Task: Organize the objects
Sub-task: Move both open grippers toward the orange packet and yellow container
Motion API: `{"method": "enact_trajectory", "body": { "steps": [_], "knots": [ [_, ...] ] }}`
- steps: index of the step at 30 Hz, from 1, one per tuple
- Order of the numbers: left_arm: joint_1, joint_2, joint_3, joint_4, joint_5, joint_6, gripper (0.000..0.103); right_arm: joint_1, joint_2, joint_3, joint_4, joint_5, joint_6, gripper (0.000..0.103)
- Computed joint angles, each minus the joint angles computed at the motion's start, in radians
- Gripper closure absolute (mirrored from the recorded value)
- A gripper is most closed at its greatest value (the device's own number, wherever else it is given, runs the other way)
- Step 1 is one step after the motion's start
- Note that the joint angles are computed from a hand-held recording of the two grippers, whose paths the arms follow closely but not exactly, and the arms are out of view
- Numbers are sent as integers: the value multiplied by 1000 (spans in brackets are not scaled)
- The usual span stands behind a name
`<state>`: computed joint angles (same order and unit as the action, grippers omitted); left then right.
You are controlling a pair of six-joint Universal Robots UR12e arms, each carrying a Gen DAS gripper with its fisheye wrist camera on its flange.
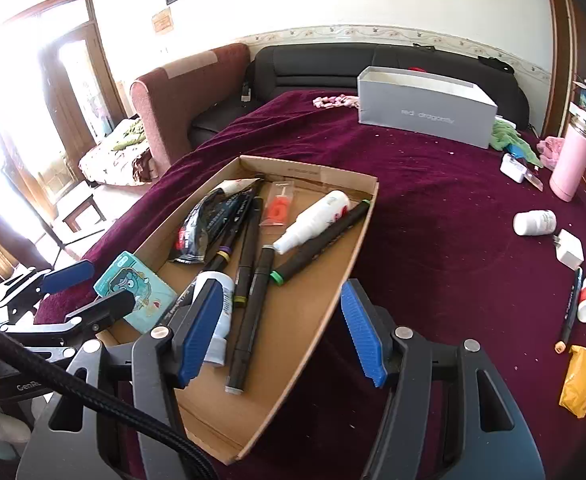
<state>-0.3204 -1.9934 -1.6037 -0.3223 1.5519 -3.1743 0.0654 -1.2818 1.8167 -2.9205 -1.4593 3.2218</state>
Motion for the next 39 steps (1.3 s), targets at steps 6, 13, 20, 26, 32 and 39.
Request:
{"method": "enact_trajectory", "body": {
  "steps": [6, 13, 20, 26, 32, 39],
  "knots": [
    [-26, 5, 9, 4, 26, 22, 33, -11, -22, 33, -48, -25, -1, 36],
    [-66, -3, 35, -14, 27, 73, 33, -36, -48, 70, -81, -30, 9, 35],
    [-110, -24, 78, -61, 6, 128, 33, -77, -78, 115, -95, -36, 37, 30],
    [-149, -51, 126, -108, -17, 193, 33, -141, -110, 160, -93, -44, 92, 30],
    [-178, -76, 165, -161, -55, 247, 33, -244, -152, 217, -91, -16, 193, 30],
    [-202, -100, 190, -214, -85, 294, 33, -369, -206, 282, -69, -15, 274, 30]
  ]
}}
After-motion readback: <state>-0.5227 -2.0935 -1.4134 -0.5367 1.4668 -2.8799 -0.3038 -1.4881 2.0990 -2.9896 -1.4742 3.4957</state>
